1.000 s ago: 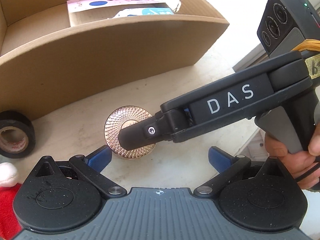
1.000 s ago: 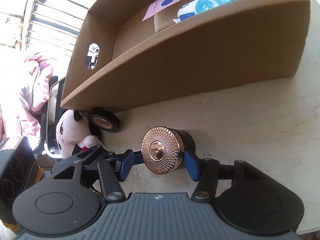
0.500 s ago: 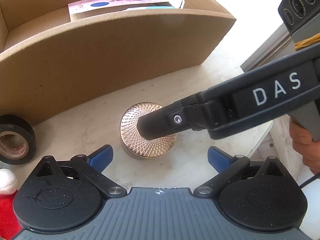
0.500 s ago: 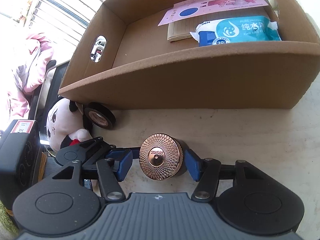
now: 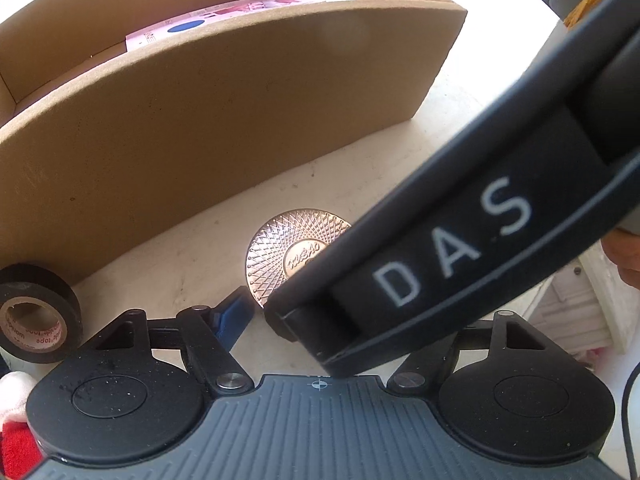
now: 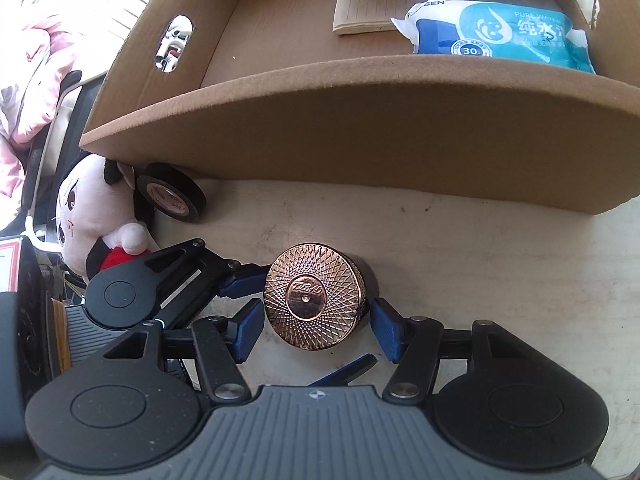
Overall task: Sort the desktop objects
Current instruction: 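Close the right gripper on the rose-gold tin, then lift the tin with the right gripper and carry it over the box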
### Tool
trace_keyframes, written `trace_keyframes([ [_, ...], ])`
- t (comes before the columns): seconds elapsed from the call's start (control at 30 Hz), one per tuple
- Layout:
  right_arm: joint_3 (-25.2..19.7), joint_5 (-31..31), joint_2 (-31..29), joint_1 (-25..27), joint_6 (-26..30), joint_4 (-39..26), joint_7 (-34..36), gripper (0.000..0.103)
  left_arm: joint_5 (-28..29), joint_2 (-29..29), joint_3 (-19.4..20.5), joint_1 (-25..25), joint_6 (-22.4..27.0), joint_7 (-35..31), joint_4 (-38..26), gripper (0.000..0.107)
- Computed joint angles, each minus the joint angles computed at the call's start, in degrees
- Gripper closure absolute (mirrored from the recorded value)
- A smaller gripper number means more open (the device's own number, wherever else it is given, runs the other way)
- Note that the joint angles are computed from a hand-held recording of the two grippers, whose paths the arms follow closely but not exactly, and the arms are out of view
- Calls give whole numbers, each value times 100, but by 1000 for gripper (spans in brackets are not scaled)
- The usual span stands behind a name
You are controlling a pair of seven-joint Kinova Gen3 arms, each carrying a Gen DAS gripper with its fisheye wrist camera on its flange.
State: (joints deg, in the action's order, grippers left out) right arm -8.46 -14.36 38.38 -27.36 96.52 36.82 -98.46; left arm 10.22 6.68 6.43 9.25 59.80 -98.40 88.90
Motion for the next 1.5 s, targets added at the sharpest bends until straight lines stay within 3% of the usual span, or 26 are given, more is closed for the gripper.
trace_keyframes([
  [0.2,42,73,136,-76,160,-267,-54,37,-50,-94,1,35,-237,88,131,43],
  [0.73,101,236,226,-189,217,-399,-166,35,-473,-338,117,316,-882,239,529,42],
  [0.9,112,256,271,-214,310,-529,-209,35,-433,-383,104,315,-911,346,542,48],
  [1.5,55,45,457,-354,724,-1300,-651,37,-546,-741,146,384,-663,845,431,49],
])
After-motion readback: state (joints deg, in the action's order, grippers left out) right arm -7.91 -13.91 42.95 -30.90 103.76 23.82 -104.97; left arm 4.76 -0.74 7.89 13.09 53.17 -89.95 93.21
